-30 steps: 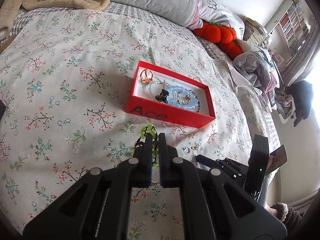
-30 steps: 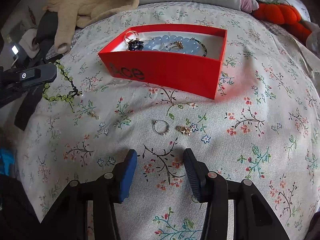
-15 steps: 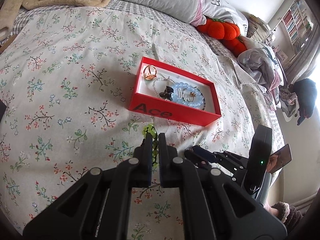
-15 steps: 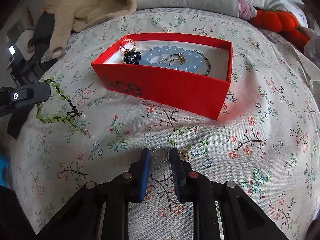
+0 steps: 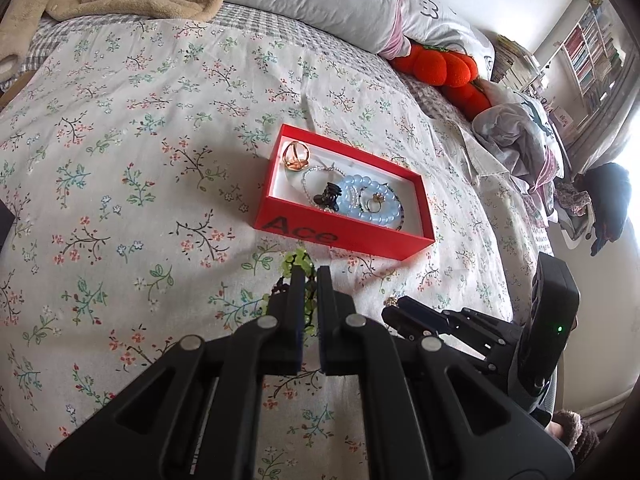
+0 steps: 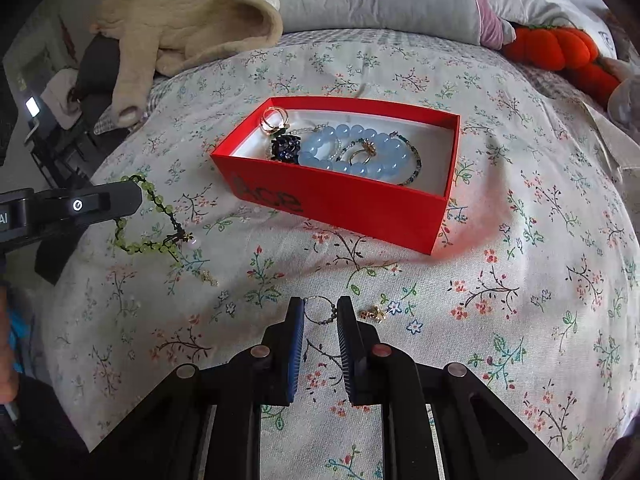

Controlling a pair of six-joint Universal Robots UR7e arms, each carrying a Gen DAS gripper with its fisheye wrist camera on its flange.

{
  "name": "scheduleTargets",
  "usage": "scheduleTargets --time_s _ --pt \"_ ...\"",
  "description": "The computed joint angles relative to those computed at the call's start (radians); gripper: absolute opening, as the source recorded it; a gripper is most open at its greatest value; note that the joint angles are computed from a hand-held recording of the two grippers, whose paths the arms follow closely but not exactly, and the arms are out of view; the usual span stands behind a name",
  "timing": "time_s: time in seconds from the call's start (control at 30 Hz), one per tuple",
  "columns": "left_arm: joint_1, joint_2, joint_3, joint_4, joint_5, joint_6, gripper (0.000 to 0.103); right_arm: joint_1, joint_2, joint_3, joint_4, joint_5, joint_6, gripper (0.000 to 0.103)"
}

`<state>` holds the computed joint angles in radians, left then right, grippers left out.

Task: Organize jewelry
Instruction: 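Lift the green bracelet with the left tool while the right grasps the silver hoop earring, then lower the green bracelet into the red box and open the left tool while the right carries the hoop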

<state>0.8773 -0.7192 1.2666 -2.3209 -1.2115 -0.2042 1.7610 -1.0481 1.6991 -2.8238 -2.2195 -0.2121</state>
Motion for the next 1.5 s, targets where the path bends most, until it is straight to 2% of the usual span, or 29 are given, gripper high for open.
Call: scheduleTargets --time_s 0.43,0.87,1.2,1.5 --pt "-0.014 0.042 -0.063 -0.081 -0.012 -0.008 0.006 0.012 -0.016 -0.061 -0.009 0.009 0.031 0.017" --pt "-0.016 0.146 -0.164 -0.173 -0.013 0.044 0.006 0.003 0.013 -0.139 0.006 0.025 0.025 0.017" --pt "0.001 0.227 -0.26 -0.102 0.036 0.049 0.006 -0.023 0.014 -0.164 0.035 0.043 0.062 0.017" --pt "0.004 0.259 -0.309 -0.006 0.096 0.004 0.007 -0.025 0.012 -0.171 0.034 0.045 0.062 0.017"
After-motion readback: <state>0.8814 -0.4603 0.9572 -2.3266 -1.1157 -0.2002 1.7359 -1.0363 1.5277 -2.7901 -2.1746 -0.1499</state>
